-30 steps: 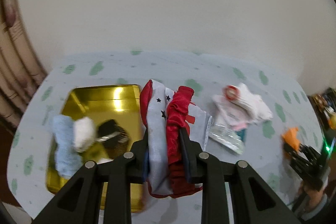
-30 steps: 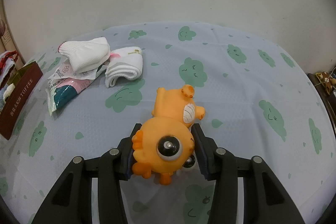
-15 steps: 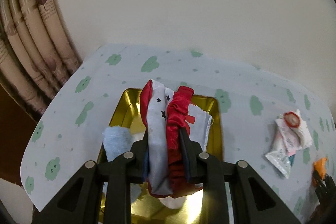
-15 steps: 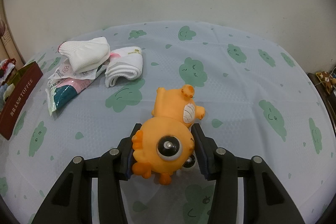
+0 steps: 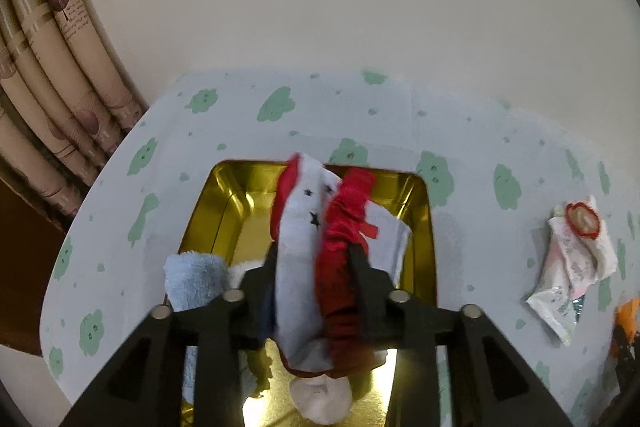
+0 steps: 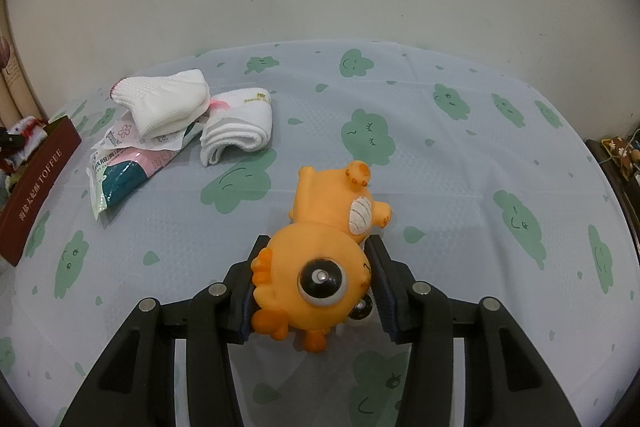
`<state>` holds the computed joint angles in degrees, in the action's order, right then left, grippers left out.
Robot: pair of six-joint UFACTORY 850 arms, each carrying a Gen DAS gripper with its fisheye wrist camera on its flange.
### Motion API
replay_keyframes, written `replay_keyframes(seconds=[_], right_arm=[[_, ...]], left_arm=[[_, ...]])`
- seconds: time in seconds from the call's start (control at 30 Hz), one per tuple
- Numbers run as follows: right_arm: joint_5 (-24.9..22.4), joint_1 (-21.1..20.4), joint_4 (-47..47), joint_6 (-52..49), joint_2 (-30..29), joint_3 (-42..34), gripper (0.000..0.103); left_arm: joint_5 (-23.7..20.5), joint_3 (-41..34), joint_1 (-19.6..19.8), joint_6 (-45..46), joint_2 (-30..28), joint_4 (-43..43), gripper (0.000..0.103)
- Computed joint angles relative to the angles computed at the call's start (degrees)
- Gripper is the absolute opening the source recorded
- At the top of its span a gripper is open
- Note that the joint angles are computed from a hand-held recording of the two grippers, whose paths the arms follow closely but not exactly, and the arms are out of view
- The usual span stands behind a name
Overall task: Organize soft objects
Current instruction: 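Carry the star-print cloth into the gold tin and open the left gripper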
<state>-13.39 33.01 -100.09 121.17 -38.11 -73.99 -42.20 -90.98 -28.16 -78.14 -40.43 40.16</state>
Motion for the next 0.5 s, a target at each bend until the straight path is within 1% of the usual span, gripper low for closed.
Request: replay_keyframes(seconds=[0.03, 0.07, 0.13, 0.23, 0.37, 0.5], right_arm=[[0.0, 0.0, 0.0, 0.1, 0.0, 0.0, 0.044], [-0.1, 0.0, -0.1, 0.1, 0.0, 0.0, 0.044], [-0.1, 0.0, 0.0, 0.0, 0.0, 0.0, 0.044], [-0.1, 0.1, 0.1, -0.1, 0.0, 0.0, 0.044], [-0.3, 0.1, 0.7, -0.9, 0.0, -0.1, 0.044], [-0.4, 0.2, 1.0, -1.1, -0.1, -0.1, 0.044]], left_arm=[[-1.6, -1.3, 0.2, 1.7, -0.9, -1.9, 0.038], [-2.1, -1.7, 0.2, 2.2, -1.3, -2.6, 0.038], [-1.5, -1.3, 0.4, 2.4, -1.1, -3.2, 0.038], [0.5, 0.4, 0.7, 2.6, 0.0, -4.4, 0.046], [0.5, 2.8, 0.1, 0.2, 2.1, -1.8, 0.047], [0.4, 6.3, -1.4, -3.4, 5.2, 2.4, 0.047]])
